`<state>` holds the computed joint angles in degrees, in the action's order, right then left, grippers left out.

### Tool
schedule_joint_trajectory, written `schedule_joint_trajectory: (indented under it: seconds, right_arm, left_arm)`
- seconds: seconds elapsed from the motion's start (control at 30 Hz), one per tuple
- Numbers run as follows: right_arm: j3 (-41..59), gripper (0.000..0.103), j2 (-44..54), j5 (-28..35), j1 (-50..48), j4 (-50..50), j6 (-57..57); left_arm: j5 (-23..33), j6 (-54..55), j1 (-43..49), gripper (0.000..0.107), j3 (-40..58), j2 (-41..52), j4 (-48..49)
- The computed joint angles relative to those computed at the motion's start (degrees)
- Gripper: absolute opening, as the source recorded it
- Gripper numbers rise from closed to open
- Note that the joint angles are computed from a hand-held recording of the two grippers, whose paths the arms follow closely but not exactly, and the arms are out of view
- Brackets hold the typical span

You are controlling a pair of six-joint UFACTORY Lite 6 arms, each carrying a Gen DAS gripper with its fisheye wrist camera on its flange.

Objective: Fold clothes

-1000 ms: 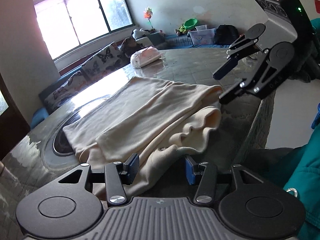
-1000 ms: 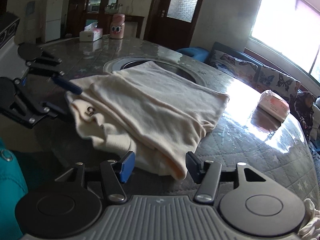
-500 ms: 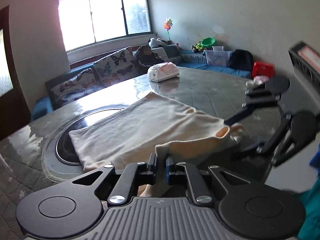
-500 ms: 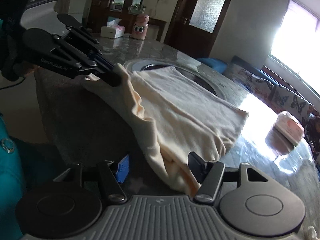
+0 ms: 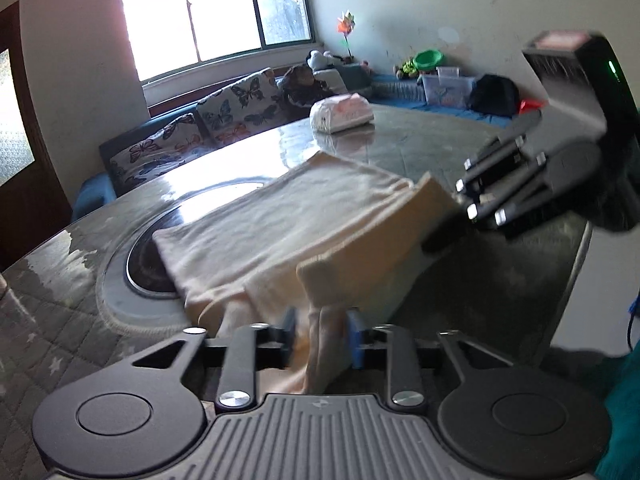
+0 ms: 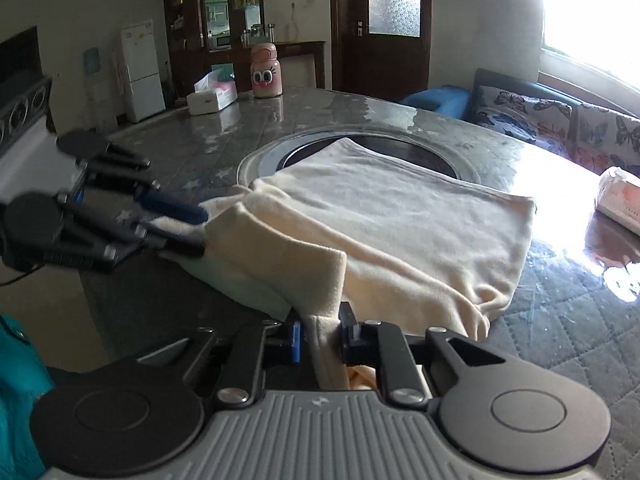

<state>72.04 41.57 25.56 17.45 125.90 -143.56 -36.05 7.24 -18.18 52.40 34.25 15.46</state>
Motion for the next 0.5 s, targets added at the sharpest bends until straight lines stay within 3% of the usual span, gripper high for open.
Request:
schedule_joint_trajectory:
  seconds: [0.2,0.33,0.5]
  right_arm:
    - [1.4,0.014,0.1,0.0,-0.3,-1.8,2.9]
    - [1.4,0.012,0.4,-0.1,0.5,2.2,-0.5]
    - [-2.2,0.01,-1.3,1.2,1.5,11.4,-8.9]
  left_arm:
    - [-1.2,9.6,-0.2,0.041,-2.0,0.6,-4.2]
    - [-1.6,11.6,0.6,0.018,-1.6,1.5,-3.3]
    - [-1.2,5.9,1.8,0.009,-1.7,0.2,1.3]
